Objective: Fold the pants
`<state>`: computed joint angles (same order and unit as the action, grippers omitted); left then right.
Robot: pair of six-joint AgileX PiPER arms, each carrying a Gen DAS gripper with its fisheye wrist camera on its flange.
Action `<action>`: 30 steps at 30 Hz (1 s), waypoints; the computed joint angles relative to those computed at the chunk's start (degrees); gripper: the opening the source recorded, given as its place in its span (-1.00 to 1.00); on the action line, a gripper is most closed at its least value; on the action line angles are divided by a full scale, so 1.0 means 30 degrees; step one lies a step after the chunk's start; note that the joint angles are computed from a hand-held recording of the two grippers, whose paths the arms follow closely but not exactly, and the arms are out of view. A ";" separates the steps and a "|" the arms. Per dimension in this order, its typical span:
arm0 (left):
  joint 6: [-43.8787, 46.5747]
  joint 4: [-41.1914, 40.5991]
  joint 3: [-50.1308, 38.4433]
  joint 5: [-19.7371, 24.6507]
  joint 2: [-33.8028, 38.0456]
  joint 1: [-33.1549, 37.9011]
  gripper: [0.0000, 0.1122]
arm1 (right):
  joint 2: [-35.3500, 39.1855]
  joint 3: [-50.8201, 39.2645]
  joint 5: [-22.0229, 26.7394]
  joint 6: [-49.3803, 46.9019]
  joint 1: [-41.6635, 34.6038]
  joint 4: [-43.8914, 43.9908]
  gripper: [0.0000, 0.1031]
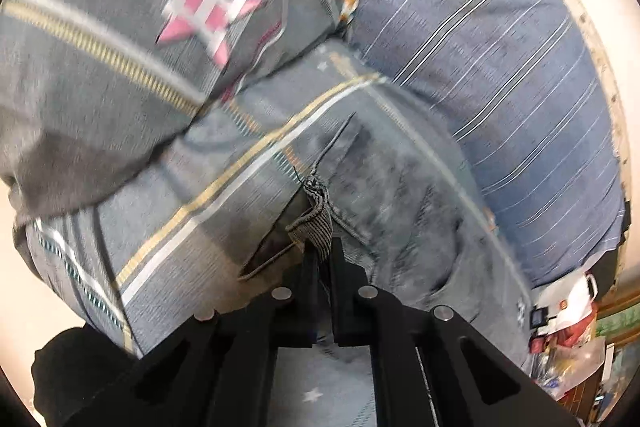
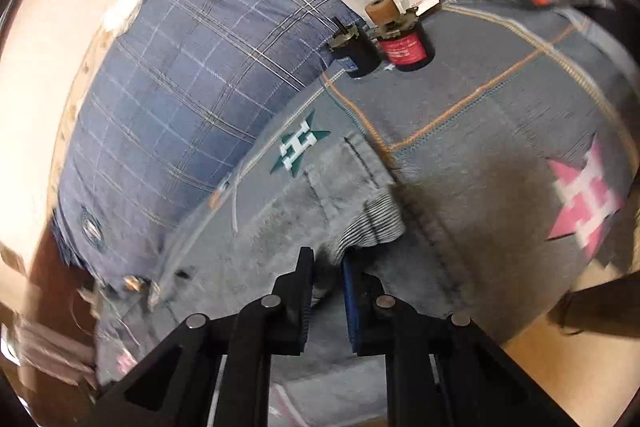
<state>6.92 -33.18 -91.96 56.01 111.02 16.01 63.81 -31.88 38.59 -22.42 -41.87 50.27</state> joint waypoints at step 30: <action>0.0025 0.6250 0.1345 -0.4159 -0.0398 -0.4316 0.04 | 0.5416 -0.9445 -0.0207 0.7471 1.2983 -0.8200 0.37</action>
<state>6.99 -14.43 -87.93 43.53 109.83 3.06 80.06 -60.21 37.97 0.00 -2.92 25.67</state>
